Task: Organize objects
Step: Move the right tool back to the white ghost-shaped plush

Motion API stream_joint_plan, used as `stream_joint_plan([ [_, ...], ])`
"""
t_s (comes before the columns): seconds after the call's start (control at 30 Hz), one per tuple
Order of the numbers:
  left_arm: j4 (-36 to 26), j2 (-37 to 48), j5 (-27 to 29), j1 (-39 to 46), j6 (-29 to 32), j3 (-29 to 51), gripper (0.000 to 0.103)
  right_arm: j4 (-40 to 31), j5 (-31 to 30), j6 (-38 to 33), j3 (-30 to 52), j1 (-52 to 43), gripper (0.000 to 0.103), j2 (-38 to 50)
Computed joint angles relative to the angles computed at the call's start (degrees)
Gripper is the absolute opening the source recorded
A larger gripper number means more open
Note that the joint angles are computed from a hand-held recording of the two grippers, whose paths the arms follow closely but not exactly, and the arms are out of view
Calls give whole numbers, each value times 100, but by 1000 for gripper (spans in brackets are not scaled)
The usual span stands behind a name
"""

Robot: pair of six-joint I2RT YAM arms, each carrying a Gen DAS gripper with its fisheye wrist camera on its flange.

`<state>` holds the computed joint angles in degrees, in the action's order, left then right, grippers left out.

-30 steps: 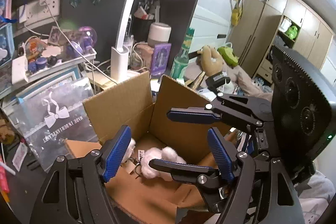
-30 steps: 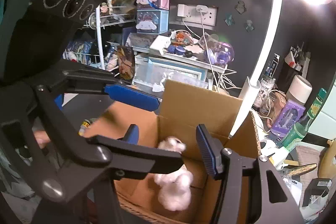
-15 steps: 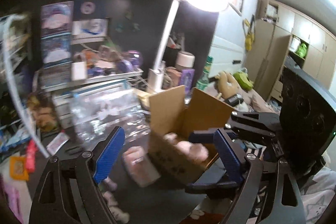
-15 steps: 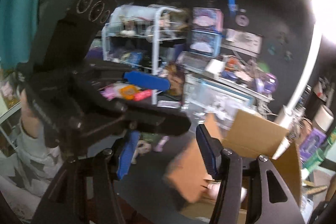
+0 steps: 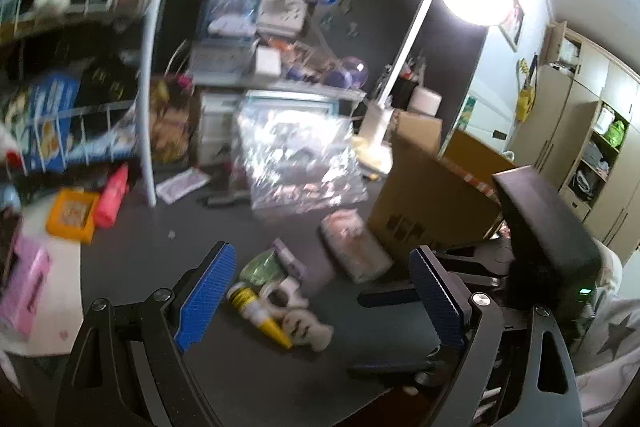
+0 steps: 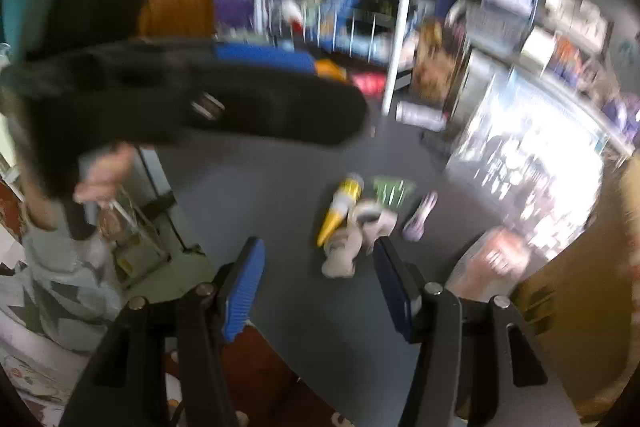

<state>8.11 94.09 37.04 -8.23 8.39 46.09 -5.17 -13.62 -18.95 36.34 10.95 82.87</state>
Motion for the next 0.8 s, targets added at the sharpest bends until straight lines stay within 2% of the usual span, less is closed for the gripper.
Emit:
stream_joint_plan([
  [0.17, 120, 596, 44, 129, 139, 77, 87, 197, 110, 108, 401, -110, 53, 1187],
  [0.33, 138, 985, -47, 122, 159, 206, 87, 368, 201, 110, 605, -148, 52, 1677],
  [0.43, 149, 1132, -100, 83, 172, 248, 87, 352, 241, 85, 764, -116, 44, 1837],
  [0.53, 140, 1243, -130, 48, 150, 311, 87, 403, 233, 34, 785, -114, 41, 1867],
  [0.63, 133, 1277, -145, 10, 134, 312, 87, 448, 174, 28, 785, -92, 25, 1888],
  [0.8, 104, 1279, -210, -60, 119, 315, 87, 685, 176, 8, 615, -77, 18, 1801],
])
